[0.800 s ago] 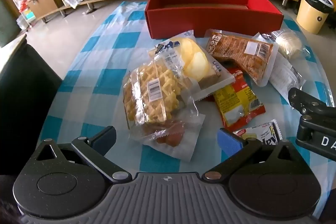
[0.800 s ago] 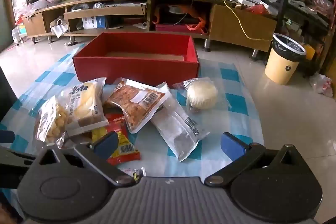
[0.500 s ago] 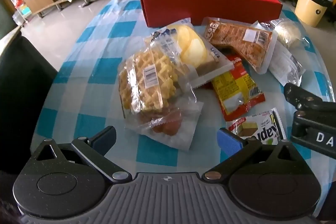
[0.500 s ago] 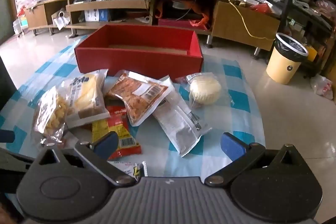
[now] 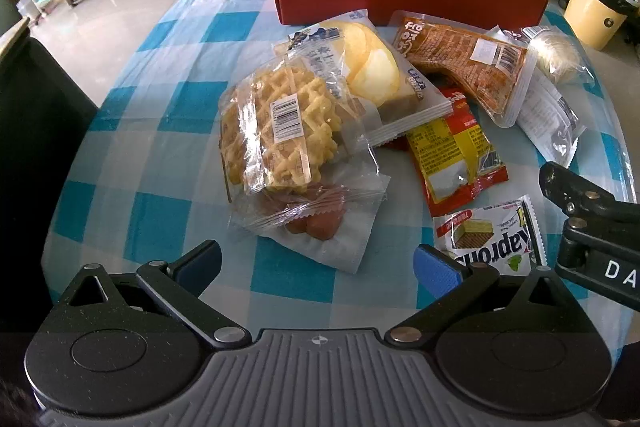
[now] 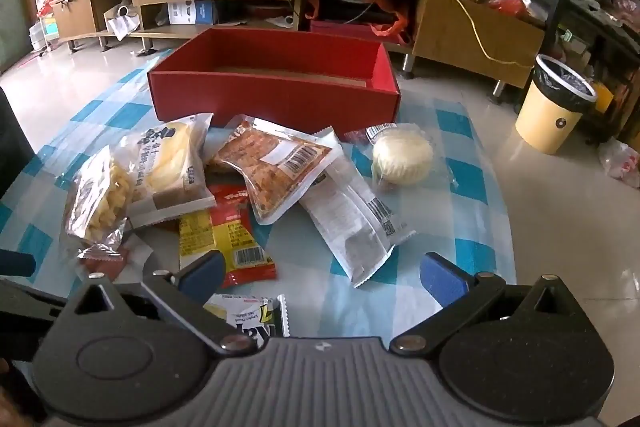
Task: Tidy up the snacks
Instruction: 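Move the right gripper toward the white Kaprons wafer pack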
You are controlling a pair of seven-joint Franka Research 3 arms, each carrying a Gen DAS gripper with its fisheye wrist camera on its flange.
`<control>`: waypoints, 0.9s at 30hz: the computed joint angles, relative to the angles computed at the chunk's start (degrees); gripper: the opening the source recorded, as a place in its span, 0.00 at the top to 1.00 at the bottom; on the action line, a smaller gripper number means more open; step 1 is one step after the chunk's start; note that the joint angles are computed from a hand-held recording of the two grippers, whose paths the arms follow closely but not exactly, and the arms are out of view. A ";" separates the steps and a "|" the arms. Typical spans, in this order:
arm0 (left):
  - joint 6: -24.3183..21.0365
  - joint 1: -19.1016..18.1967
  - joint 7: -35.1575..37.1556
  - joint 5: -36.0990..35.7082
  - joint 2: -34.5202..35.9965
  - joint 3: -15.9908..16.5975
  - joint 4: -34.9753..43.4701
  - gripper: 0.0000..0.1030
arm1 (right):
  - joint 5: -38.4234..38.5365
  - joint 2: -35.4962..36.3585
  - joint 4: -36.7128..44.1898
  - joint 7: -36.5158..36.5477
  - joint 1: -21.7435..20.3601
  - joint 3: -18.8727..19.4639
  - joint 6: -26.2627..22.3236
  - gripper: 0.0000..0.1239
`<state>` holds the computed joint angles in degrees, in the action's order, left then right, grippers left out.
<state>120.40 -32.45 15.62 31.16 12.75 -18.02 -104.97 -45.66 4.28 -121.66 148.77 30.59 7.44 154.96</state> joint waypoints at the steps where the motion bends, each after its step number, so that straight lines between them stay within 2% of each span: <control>1: -0.01 -0.02 -0.07 0.05 -0.04 0.01 -0.07 0.00 | 0.35 0.04 0.00 -0.39 -0.03 0.03 -0.18 0.17; 8: -0.98 -0.07 -0.48 -0.18 0.22 0.13 0.23 0.00 | 3.89 0.32 0.26 -3.39 0.03 0.17 -2.18 0.17; 27: -2.05 0.01 -0.50 -0.49 0.54 0.06 0.46 0.00 | 10.89 0.97 0.54 -10.52 0.64 0.28 -3.76 0.18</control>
<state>118.35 -32.44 15.13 30.67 13.29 -17.96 -104.51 -34.76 5.25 -121.11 138.25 31.23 7.72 151.20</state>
